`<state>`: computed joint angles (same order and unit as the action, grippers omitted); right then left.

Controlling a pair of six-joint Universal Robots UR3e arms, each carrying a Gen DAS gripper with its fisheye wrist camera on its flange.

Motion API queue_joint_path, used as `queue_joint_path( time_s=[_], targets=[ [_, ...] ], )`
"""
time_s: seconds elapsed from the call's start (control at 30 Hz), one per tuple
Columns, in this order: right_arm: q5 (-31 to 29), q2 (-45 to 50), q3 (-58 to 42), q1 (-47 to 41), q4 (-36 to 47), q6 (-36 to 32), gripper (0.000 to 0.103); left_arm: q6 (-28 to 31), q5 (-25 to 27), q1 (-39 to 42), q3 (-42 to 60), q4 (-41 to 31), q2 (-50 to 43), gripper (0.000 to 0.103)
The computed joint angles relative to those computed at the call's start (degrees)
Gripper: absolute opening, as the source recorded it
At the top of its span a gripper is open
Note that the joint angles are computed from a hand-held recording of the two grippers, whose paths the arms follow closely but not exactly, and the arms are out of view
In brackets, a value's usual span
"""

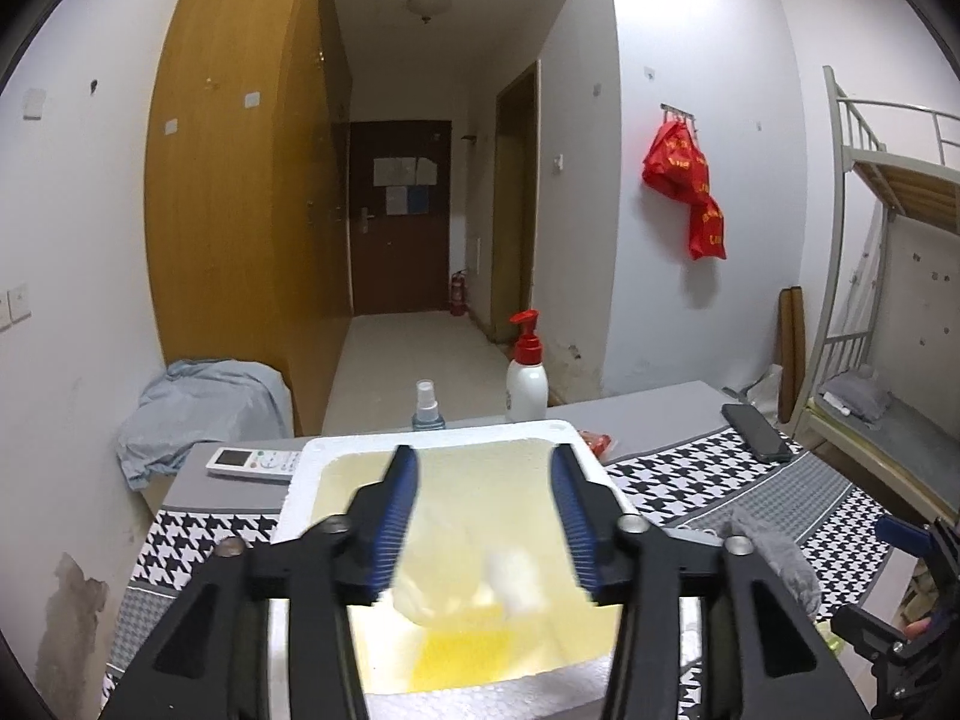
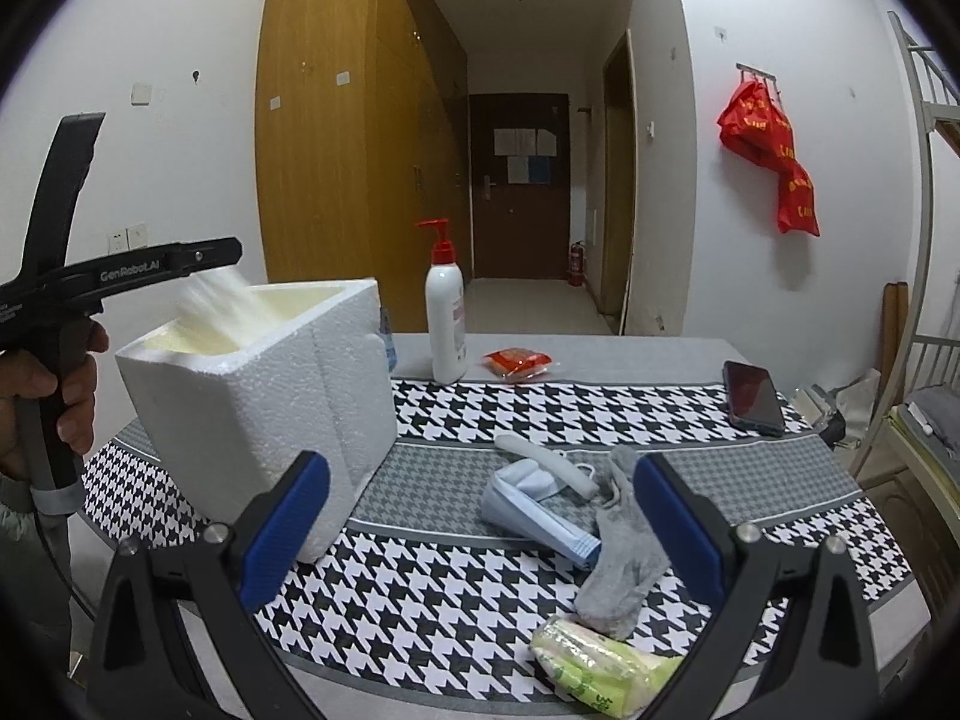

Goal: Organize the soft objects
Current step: 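Open the left tool to drop the white cloth into the box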

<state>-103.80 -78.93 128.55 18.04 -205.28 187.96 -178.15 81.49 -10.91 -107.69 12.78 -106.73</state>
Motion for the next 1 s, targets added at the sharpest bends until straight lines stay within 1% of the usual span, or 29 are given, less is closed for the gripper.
queue_joint_path(
  time_s=[0.03, 0.1, 0.13, 0.2, 0.27, 0.37, 0.63, 1.0],
  targets=[
    [0.3, 0.0, 0.0, -0.2, -0.1, 0.0, 0.102, -0.2, 0.2, 0.0, 0.1, 0.0, -0.1, 0.058],
    [0.5, 0.1, 0.1, -0.4, -0.3, 0.0, 0.102, -0.6, 0.5, 0.0, 0.1, 0.5, -0.2, 0.07],
    [0.5, 0.3, -0.1, -0.4, -0.2, 0.0, 0.102, -0.9, 0.9, -0.2, 0.5, 0.5, -0.5, 0.073],
    [0.5, 0.4, -0.1, -0.5, -0.1, 0.0, 0.102, -1.5, 1.2, -0.3, 0.1, 1.7, -0.5, 0.092],
    [0.5, 0.2, 0.1, -0.6, -0.1, 0.1, 0.102, -2.0, 1.9, -0.5, -0.6, 3.8, -0.6, 0.102],
    [0.5, 0.1, 0.4, -0.6, -0.2, 0.0, 0.102, -1.9, 3.4, -1.2, -1.6, 5.1, 0.1, 0.102],
    [0.3, -1.7, 1.7, 0.1, -1.1, -0.4, 0.102, -1.8, 4.8, -2.1, -5.4, 6.6, 4.0, 0.102],
    [-0.8, -6.6, 5.2, 1.8, -2.8, -0.8, 0.102, -1.3, 6.3, -3.4, -11.3, 8.6, 10.8, 0.102]
  ],
)
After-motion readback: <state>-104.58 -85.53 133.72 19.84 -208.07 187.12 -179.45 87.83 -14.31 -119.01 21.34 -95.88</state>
